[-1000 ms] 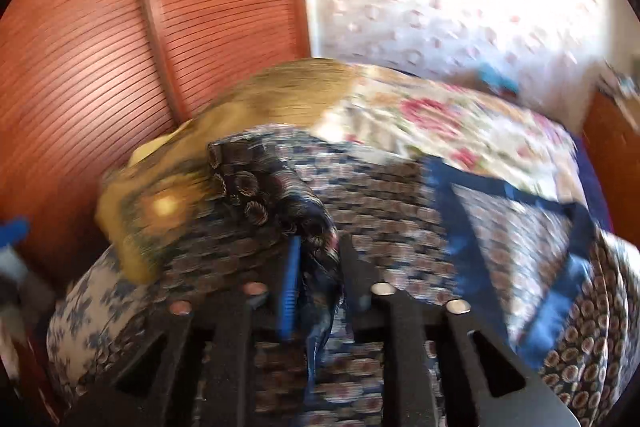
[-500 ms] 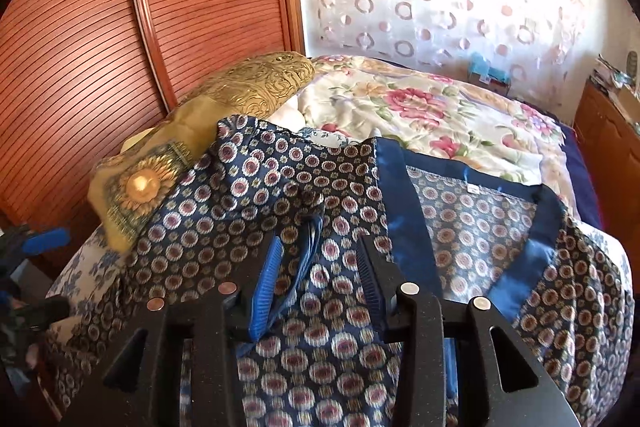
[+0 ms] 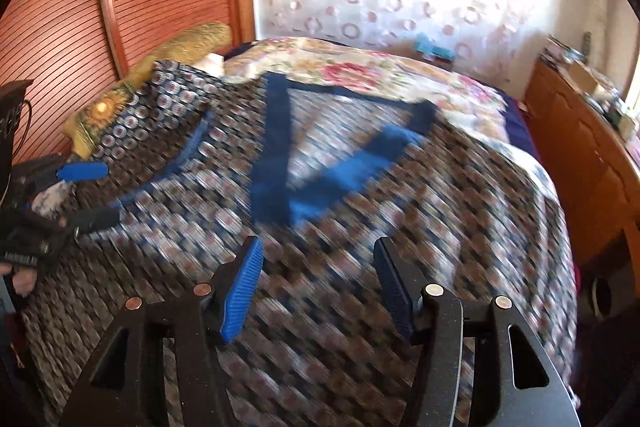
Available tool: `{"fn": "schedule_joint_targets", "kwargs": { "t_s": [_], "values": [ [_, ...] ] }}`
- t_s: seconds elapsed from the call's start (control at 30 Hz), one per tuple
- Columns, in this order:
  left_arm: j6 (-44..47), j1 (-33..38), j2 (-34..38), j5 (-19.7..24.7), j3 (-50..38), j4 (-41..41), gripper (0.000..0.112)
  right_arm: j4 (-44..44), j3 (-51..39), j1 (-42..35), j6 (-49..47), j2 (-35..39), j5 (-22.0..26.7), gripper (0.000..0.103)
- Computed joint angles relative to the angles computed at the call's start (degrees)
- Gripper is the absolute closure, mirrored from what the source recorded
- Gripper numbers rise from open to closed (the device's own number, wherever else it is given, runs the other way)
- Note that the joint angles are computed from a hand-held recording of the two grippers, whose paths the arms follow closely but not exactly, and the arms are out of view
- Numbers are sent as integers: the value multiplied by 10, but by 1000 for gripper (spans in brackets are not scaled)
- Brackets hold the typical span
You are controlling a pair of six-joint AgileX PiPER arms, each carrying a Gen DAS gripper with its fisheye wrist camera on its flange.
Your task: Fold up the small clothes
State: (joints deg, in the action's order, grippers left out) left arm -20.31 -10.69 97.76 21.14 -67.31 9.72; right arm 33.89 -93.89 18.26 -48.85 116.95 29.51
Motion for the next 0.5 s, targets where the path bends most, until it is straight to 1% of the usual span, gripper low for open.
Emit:
{"fn": "schedule_joint_targets", "kwargs": {
  "t_s": [0.13,0.2,0.3,0.33,0.5],
  "values": [
    [13,-14,39,23,-47,-22,31,29,53,-36,-20,-34,-19,44],
    [-2,-21,56,37,-69,-5,31,53,74,-63,-42,-49,-21,44],
    [-45,-31,79,48,-96,31,31,78,89,-97,-57,-63,-16,44],
    [-48,-33,84,49,-102,32,31,88,95,-111,-63,-69,-13,44],
    [-71,-49,112,74,-134,63,31,99,113,-154,-62,-89,-7,44]
  ]
}}
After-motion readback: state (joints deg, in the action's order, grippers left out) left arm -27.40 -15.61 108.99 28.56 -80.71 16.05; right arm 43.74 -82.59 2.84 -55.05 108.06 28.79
